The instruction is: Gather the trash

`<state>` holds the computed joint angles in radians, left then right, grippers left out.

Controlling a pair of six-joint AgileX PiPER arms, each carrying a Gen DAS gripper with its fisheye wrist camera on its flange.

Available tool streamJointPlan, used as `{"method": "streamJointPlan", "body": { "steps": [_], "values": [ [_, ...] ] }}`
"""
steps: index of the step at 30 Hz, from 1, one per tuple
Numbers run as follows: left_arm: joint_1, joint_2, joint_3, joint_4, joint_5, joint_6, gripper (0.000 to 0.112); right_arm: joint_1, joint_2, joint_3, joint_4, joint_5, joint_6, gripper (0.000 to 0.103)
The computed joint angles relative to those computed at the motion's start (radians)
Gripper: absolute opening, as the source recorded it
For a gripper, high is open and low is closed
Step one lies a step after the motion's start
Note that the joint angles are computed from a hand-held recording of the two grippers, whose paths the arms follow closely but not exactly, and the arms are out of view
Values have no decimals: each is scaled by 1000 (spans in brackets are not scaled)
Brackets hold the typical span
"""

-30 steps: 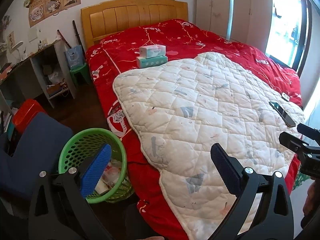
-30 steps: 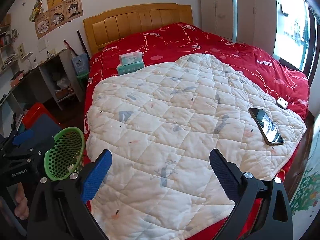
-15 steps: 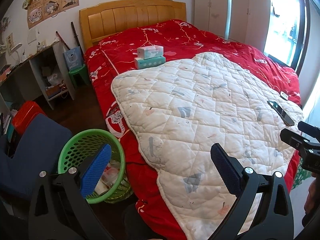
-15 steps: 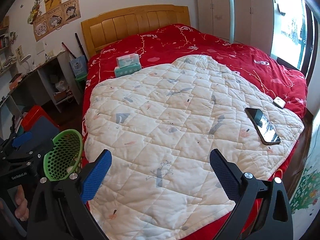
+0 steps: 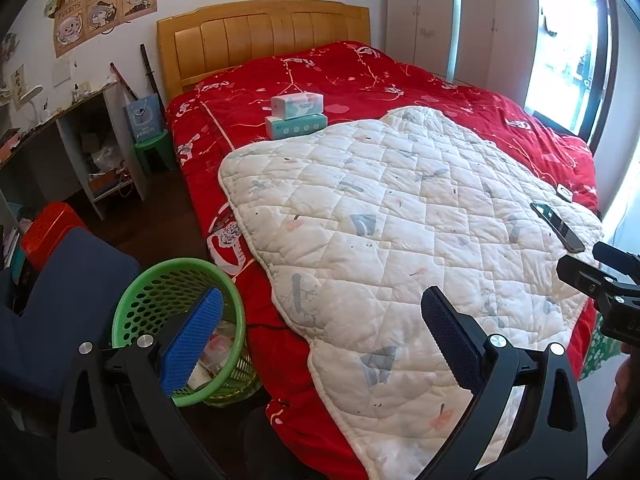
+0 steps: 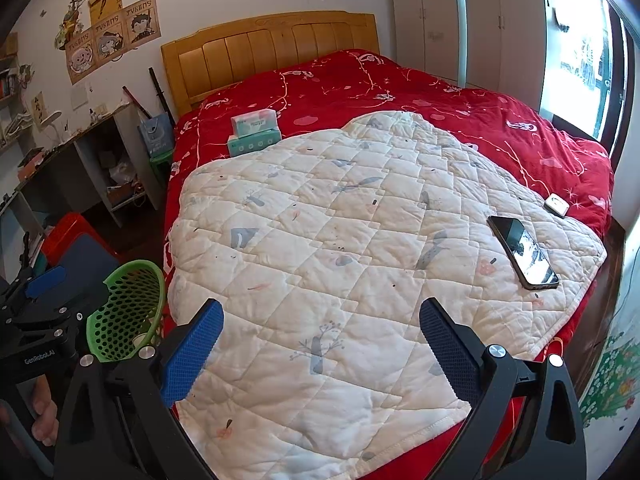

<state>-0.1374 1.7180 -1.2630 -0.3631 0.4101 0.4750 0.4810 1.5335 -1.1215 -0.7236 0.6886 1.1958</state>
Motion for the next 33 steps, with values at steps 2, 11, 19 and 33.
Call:
{"method": "streamJointPlan", "body": {
  "steps": [2,11,19,33],
  "values": [
    [1,-2,2,-6,2,3,98,-2,-2,4,-1,-7,1,95],
    [-2,-6,2,-9,2,2,98,8,-6,7,-16,-5,16,95],
    [-3,-6,0,2,2,-12,98,7,-2,3,-15,-3,16,95],
    [1,4,-6,-50,12,24,98,5,-1,10,-18,-7,23,96]
  ]
}}
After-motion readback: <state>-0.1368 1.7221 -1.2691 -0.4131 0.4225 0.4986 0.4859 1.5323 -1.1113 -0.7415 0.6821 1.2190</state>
